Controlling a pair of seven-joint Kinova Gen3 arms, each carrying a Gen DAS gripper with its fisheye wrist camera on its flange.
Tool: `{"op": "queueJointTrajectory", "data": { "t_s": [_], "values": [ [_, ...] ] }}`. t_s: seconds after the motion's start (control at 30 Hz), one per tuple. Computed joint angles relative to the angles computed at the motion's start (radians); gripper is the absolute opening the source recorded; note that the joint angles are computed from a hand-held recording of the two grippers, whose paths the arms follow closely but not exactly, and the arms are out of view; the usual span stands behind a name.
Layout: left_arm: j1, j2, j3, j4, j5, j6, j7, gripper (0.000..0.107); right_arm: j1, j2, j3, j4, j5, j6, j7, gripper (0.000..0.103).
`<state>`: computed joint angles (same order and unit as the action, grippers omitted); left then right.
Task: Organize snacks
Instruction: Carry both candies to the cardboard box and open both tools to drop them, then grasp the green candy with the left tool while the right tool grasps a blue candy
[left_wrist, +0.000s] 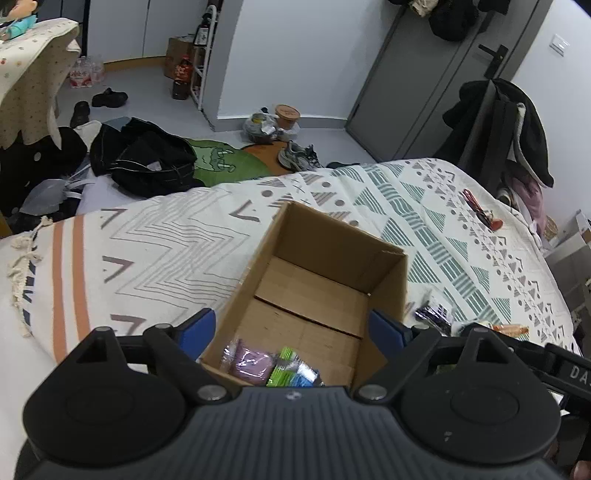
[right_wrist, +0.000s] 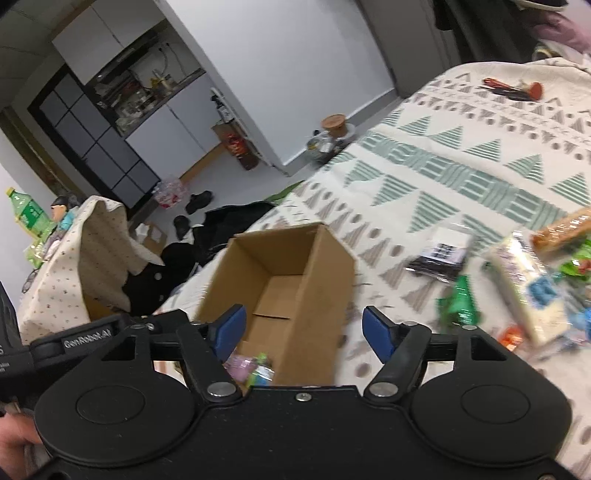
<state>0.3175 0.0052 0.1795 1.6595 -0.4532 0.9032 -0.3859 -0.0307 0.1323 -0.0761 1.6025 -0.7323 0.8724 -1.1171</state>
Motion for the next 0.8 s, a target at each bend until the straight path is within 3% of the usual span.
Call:
{"op": "queueJointTrajectory", "data": {
  "t_s": [0.37,0.53,0.8],
  "values": [
    [0.071,0.052,0.019,-0.063,-0.028,0.011,0.011,0.094,0.068,-0.048,0.066,0.012,0.057,0.041,0.024,0.086],
    [0.117,0.084,0.014,-0.104,-0.039,0.025,0.007,0.094,0.094,-0.061,0.089,0.011,0.085,0.049,0.026,0.103],
    [0.198,0.145,0.000,-0.193,-0.069,0.075,0.005,0.098,0.133,-0.058,0.114,-0.003,0.123,0.058,0.047,0.103]
  ]
}}
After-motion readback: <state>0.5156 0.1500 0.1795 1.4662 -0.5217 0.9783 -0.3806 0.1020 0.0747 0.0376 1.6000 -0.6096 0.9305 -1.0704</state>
